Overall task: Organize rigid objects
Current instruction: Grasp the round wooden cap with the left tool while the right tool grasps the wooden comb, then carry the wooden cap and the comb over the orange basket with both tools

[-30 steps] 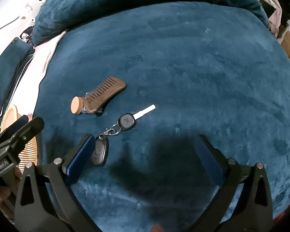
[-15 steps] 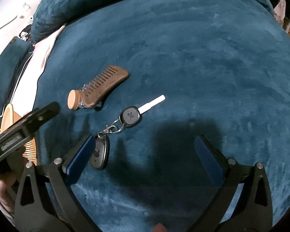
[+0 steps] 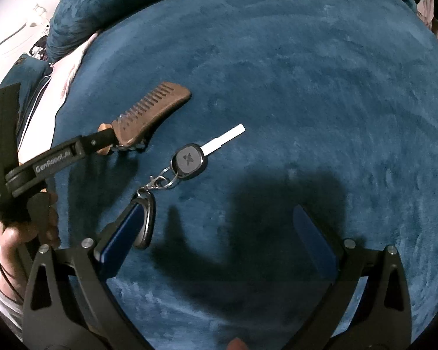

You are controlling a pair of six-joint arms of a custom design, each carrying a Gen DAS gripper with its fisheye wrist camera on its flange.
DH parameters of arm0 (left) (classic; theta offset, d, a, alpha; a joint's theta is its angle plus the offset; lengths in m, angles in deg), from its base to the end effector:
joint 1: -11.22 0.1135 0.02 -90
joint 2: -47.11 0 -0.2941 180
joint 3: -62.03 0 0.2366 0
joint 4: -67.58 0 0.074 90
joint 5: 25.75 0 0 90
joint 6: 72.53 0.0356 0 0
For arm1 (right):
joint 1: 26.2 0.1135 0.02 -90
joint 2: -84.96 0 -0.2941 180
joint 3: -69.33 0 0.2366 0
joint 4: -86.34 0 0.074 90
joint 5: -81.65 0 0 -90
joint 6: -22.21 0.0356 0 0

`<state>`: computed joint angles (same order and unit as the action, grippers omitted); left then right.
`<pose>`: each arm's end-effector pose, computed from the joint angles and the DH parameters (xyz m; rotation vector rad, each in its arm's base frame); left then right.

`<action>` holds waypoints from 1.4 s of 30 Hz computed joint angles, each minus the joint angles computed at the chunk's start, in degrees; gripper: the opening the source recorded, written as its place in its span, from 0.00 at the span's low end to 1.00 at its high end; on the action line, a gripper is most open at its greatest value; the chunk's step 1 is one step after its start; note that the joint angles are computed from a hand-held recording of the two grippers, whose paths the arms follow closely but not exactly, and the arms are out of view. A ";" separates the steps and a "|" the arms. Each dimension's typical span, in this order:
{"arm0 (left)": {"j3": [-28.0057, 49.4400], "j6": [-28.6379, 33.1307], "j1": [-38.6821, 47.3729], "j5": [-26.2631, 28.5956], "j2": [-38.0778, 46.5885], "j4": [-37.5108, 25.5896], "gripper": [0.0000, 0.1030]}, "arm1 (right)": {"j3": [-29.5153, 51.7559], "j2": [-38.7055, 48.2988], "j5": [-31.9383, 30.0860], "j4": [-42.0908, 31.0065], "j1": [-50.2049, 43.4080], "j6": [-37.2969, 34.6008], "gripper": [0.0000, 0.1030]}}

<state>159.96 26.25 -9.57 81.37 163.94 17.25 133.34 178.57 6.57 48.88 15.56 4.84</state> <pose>0.3842 -0.1571 0.1983 0.7824 2.6644 -0.4688 0.2198 0.1840 0.1903 0.7867 2.5801 0.2686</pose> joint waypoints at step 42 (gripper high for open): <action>-1.71 -0.48 9.57 3.94 -10.41 -3.17 0.39 | 18.49 11.86 -5.12 -6.94 -5.68 0.86 0.48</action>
<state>158.24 25.78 0.01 85.30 153.53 14.08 151.84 190.43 1.45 41.94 9.88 5.69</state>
